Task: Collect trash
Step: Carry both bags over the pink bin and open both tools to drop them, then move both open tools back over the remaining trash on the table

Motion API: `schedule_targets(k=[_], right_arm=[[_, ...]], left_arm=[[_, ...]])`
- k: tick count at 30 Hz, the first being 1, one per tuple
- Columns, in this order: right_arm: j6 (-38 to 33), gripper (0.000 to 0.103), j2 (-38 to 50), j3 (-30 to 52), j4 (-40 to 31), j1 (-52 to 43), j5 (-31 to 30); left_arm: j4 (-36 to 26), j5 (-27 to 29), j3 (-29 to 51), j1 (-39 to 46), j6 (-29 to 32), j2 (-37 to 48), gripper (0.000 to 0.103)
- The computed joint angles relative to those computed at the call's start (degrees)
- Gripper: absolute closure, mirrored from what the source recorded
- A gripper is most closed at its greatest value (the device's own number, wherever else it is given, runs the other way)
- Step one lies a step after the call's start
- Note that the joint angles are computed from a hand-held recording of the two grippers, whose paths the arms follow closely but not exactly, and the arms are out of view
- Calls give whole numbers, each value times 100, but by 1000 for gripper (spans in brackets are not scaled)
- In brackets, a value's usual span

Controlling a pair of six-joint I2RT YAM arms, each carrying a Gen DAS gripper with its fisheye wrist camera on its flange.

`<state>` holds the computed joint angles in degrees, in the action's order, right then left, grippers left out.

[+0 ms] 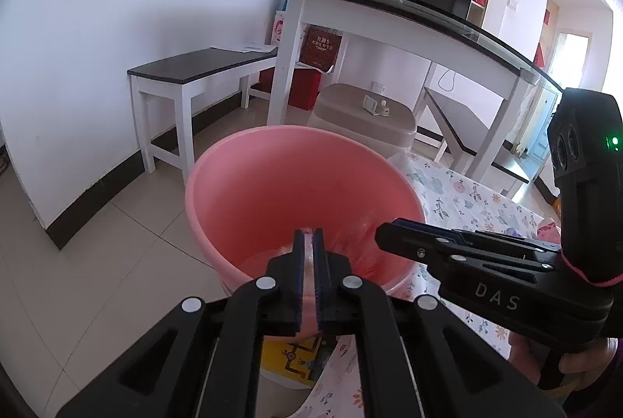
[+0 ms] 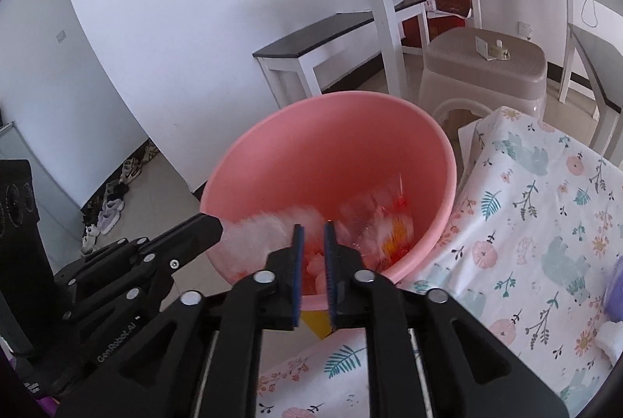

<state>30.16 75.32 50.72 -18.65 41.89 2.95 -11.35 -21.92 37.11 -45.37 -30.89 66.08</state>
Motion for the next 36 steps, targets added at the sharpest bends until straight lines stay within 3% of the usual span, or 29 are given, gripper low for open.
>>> schedule_targets(k=[3,8,20,32,36], right_arm=[[2,80,-89,-40,5,-8,41],[25,80,-332,-142,-68,65,217],[383,79,-1644,-617,-909,566,1157],[1277,79,-3441,-1156,-2567,1046,2187],[1774,79,-4150,-1321,-3421,1201,2596]], left_arm=[[-28,-41,17,-41,27,-20,96],[-149,-93,94,-122,-41,-92,81],[-283,-193,425,-705,-154,28,79],[-321,-297,907,-1513,-277,593,78],[-255,-188,1100,-1711,-335,895,78]])
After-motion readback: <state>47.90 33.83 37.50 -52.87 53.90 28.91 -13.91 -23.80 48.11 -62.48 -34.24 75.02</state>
